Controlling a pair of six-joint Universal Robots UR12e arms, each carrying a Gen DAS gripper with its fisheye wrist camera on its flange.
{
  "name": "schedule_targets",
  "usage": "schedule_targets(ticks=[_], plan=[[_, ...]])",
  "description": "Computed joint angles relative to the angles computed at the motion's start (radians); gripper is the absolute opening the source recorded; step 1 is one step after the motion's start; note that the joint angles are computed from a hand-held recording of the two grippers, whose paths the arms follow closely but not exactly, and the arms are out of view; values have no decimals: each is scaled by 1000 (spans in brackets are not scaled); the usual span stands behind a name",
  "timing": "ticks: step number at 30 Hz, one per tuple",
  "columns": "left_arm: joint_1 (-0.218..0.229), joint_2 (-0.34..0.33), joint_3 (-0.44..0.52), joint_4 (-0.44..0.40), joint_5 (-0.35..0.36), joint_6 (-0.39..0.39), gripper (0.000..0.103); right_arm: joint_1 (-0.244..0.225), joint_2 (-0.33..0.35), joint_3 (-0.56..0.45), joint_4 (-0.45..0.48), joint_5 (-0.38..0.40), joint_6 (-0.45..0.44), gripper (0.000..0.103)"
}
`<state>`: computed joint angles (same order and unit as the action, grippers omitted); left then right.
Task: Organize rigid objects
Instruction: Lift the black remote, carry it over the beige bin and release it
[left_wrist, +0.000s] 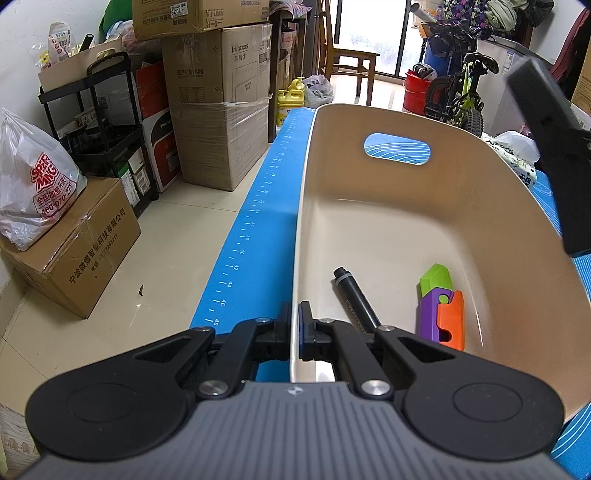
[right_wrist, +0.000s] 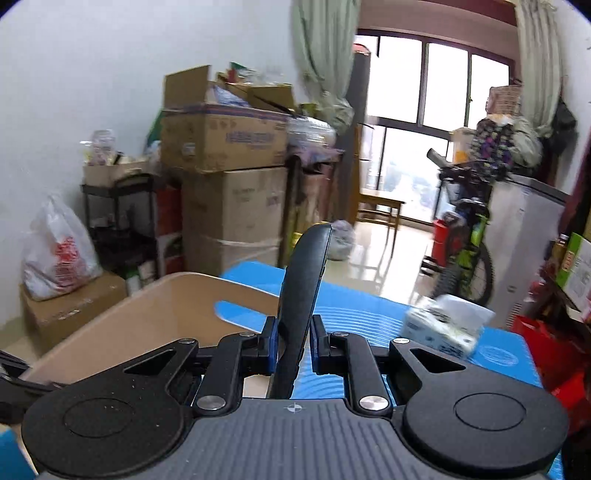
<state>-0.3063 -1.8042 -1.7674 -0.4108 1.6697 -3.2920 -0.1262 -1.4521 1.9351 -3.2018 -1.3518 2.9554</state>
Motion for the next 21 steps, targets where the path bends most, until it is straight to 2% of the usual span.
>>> schedule_targets(ticks=[5,9,14,21], plan=[[0,0,0,0,0,0,4,24,10,-27,63,47,-11,25],[1,0,0,0,1,1,4,48,19,-39,124,51,-28,25],[-1,0,1,-1,1,0,4,73,33,-64,252,38,-62,25],[0,1,1,-1,1,1,4,80,51,-105,415,28,-85,26]])
